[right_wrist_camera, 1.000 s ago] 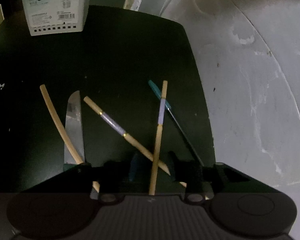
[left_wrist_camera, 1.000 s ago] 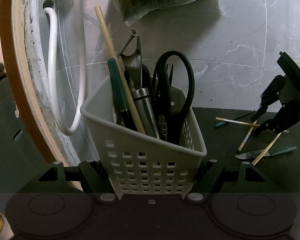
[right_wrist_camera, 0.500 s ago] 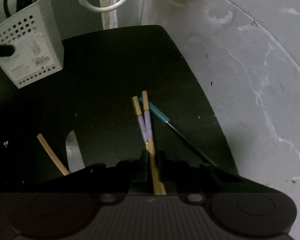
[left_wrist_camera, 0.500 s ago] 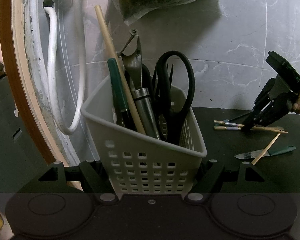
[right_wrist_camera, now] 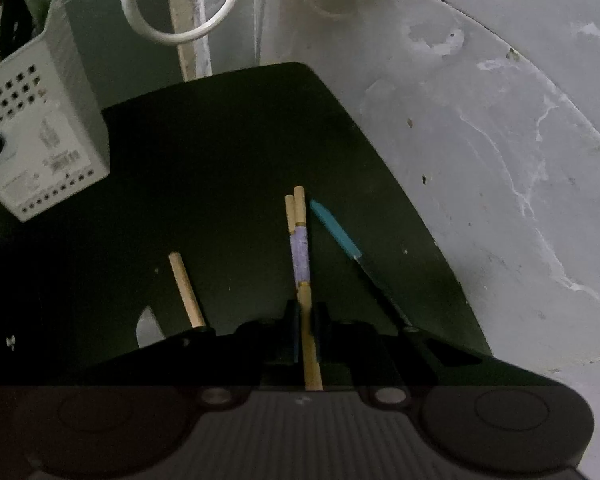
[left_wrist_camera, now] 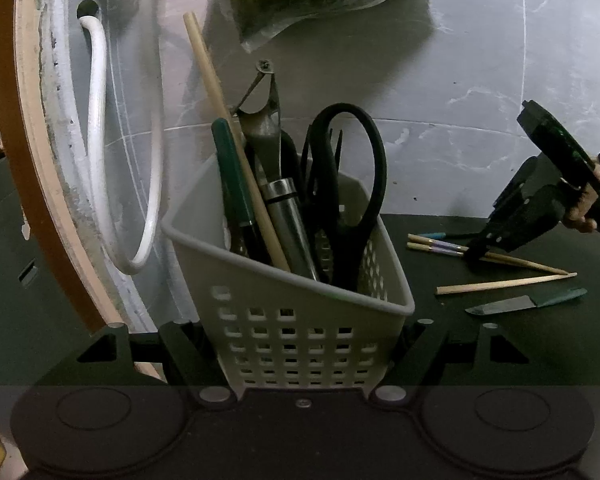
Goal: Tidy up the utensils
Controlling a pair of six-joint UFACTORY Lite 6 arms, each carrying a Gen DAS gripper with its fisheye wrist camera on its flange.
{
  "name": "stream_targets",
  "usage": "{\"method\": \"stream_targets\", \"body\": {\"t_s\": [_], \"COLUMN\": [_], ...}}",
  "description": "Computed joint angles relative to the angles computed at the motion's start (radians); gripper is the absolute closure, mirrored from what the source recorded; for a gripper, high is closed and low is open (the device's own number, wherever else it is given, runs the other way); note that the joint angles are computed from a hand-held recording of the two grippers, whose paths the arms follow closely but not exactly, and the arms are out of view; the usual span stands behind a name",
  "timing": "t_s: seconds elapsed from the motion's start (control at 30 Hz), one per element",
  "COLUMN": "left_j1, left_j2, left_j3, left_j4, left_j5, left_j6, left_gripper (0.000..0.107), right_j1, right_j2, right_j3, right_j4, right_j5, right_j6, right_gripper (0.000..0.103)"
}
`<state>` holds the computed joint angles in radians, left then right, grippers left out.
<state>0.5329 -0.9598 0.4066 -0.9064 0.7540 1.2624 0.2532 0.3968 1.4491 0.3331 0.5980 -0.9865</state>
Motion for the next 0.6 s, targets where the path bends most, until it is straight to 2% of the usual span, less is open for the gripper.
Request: {"method": "stream_targets", "body": {"t_s": [0.23,0.5,0.6], "left_j1": [0.020,0.086,0.117], "left_j2": [0.012,0.027,0.039], "left_j3": [0.005,0.000,-0.002], "left_j4": [-0.018,-0.076,-0.104], "left_j5": [0.020,0.080,0.105], "left_j6": [0.029,0.121,0.166], "left_gripper": [0.030,0.030,0.030], "right_j1": [0.052,0.147,0.173], "right_j2": [-0.082,-0.362,-0.426], "right_j3": [-0.140,-0.462,-0.498], "right_j4": [0.004,0.002,0.029], "right_j5": [-0.118,-0.383,-0.425], "right_j6": [-0.028,-0.047,-0.032], "right_gripper": [0.096,0.096,0.096]}}
